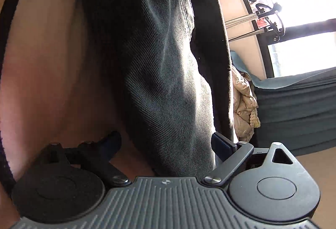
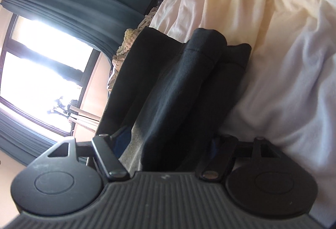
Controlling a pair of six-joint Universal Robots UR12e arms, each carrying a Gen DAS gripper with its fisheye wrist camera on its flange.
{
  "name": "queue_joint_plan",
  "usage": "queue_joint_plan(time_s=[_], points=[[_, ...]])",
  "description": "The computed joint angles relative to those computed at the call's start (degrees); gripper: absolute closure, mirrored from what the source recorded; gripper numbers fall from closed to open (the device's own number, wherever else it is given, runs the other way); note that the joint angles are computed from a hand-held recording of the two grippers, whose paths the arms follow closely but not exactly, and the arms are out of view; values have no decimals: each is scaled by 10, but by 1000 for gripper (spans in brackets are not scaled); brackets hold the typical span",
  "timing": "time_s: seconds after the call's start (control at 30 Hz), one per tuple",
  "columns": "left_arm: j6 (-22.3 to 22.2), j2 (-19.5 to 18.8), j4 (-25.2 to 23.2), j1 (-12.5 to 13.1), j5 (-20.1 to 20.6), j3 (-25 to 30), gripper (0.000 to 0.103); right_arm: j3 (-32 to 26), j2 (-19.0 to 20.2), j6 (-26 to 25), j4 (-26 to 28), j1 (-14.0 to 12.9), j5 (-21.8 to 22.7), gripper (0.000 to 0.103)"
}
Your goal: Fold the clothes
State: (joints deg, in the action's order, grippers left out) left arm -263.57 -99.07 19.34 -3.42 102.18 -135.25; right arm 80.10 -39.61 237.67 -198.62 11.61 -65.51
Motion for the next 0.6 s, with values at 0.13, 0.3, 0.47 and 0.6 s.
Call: queue_joint_plan(time_s=[0.13,0.3,0.47,0.6], points=[[43,-7,-21,5,31,17,39,-20,11,12,6,8,-50,54],[20,-1,-52,8,51,27,91,-16,2,45,-5,17,-97,94],[79,40,-35,2,75,29,94,4,-39,-9,-25,23,-119,96],[78,74,-25,3,49,-2,94,80,-97,-28,-29,13,-125,96]])
